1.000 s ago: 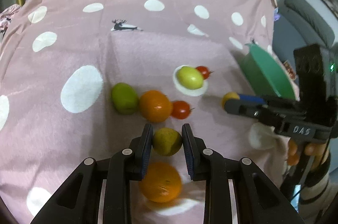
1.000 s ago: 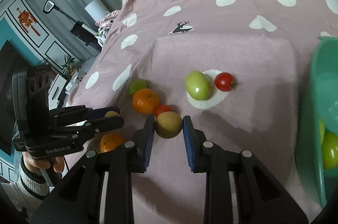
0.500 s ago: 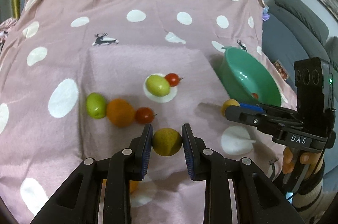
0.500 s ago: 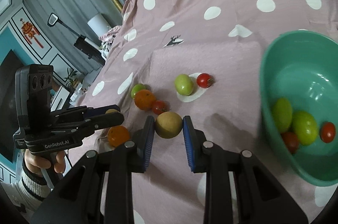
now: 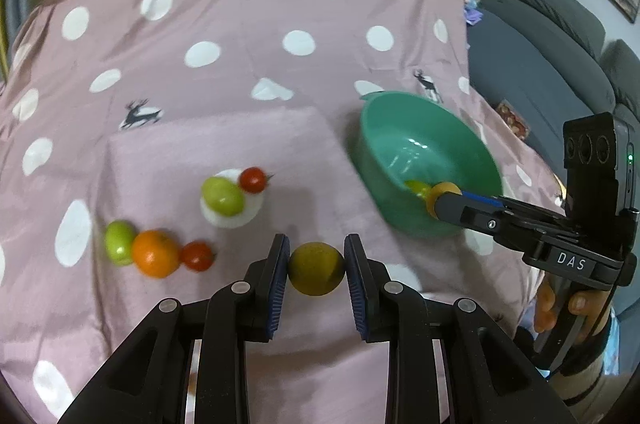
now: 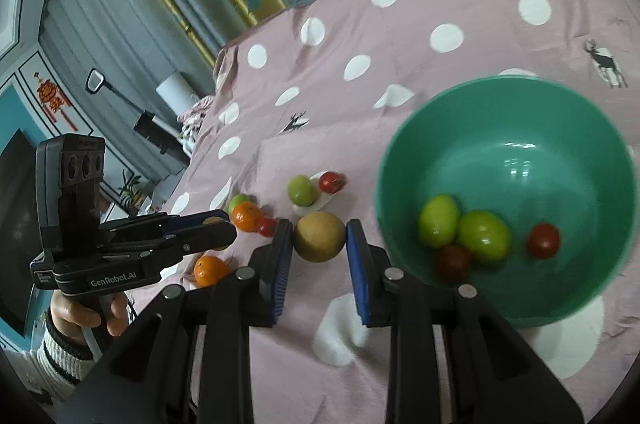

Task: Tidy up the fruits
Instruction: 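Carry both held small fruits over the green bowl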

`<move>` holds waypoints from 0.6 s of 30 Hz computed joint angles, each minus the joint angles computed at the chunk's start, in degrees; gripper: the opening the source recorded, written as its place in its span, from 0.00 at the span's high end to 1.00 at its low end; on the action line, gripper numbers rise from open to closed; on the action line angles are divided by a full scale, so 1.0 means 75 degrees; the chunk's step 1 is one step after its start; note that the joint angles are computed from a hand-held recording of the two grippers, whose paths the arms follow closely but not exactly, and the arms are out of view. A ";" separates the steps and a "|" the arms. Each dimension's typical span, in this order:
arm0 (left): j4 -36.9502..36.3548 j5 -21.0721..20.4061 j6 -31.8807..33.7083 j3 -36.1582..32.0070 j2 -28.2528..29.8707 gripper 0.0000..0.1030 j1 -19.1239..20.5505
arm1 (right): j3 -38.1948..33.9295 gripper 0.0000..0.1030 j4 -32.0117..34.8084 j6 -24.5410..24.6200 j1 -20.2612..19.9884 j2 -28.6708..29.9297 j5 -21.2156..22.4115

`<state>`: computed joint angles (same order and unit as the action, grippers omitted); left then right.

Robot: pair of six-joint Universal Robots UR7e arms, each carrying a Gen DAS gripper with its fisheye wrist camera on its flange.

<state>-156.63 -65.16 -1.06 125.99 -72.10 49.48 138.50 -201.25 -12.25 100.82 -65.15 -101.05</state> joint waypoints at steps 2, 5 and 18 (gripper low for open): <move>-0.0048 -0.0055 0.0050 -0.0050 0.0089 0.73 -0.0053 | 0.0093 0.73 -0.0140 0.0009 -0.0058 -0.0131 -0.0001; -0.0146 -0.0155 0.0122 -0.0130 0.0234 0.73 -0.0133 | 0.0190 0.73 -0.0284 0.0025 -0.0154 -0.0283 0.0022; -0.0434 -0.0499 0.0546 -0.0628 0.1012 0.73 -0.0401 | 0.0497 0.73 -0.0534 -0.0007 -0.0537 -0.0701 0.0068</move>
